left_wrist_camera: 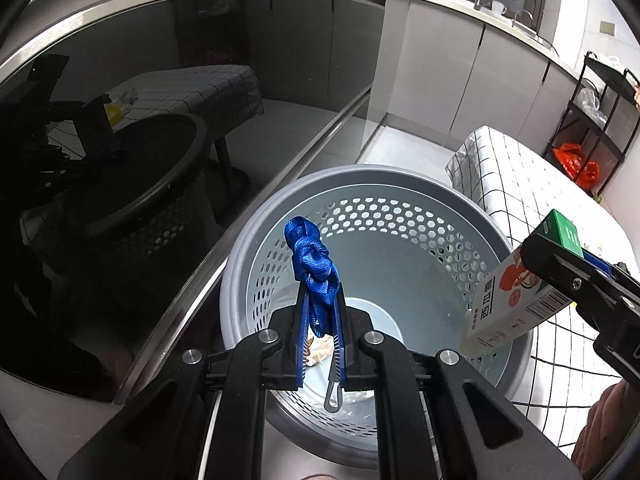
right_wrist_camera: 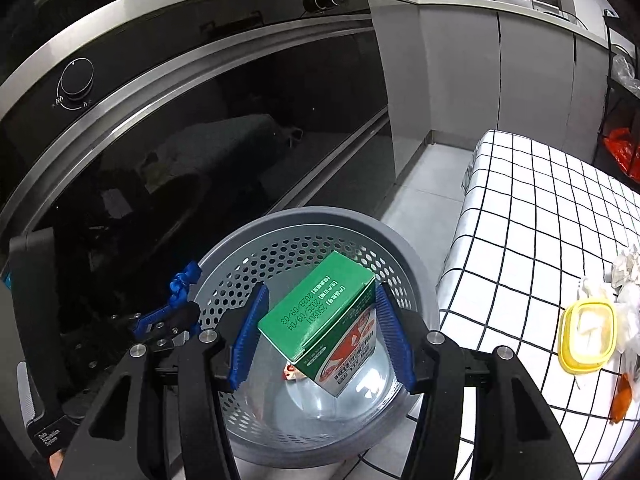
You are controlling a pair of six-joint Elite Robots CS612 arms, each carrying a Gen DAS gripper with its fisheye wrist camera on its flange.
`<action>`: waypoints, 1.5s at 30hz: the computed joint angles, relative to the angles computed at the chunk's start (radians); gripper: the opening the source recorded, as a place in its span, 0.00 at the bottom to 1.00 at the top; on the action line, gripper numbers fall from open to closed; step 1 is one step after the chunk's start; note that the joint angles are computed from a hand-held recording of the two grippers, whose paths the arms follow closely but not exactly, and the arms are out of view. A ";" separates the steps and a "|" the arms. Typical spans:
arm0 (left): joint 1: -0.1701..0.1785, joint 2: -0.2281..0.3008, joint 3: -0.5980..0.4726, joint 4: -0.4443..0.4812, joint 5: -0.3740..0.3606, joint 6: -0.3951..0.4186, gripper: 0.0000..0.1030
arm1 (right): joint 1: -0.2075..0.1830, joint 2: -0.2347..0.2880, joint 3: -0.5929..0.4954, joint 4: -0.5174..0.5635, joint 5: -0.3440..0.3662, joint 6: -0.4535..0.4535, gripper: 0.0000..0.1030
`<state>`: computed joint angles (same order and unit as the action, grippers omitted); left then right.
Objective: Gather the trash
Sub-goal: 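Carry ribbon and box over the grey basket and open both tools, then move both tools back toward the remaining items on the table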
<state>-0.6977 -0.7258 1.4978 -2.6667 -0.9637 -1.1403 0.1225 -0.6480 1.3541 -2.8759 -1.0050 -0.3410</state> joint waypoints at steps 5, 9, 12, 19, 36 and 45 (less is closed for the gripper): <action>0.003 0.002 -0.002 -0.002 -0.018 0.002 0.16 | 0.001 0.002 -0.011 0.018 0.000 0.010 0.52; 0.006 0.000 0.003 -0.004 -0.028 -0.011 0.40 | -0.005 0.004 -0.012 0.012 0.012 0.041 0.59; 0.003 -0.002 0.004 -0.001 -0.012 -0.019 0.48 | -0.008 0.003 -0.009 0.004 0.010 0.047 0.59; 0.001 -0.004 0.005 0.009 0.002 -0.026 0.49 | -0.015 -0.002 0.006 -0.008 0.001 0.054 0.60; -0.035 0.001 -0.017 -0.041 0.038 0.065 0.64 | -0.070 -0.057 0.111 -0.020 -0.114 0.045 0.77; -0.069 0.026 -0.074 -0.064 0.037 0.135 0.70 | -0.131 -0.100 0.184 -0.037 -0.241 0.014 0.85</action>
<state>-0.7670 -0.7003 1.4242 -2.7312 -0.9267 -1.0058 -0.0083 -0.7484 1.5378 -2.9129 -1.2460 -0.3273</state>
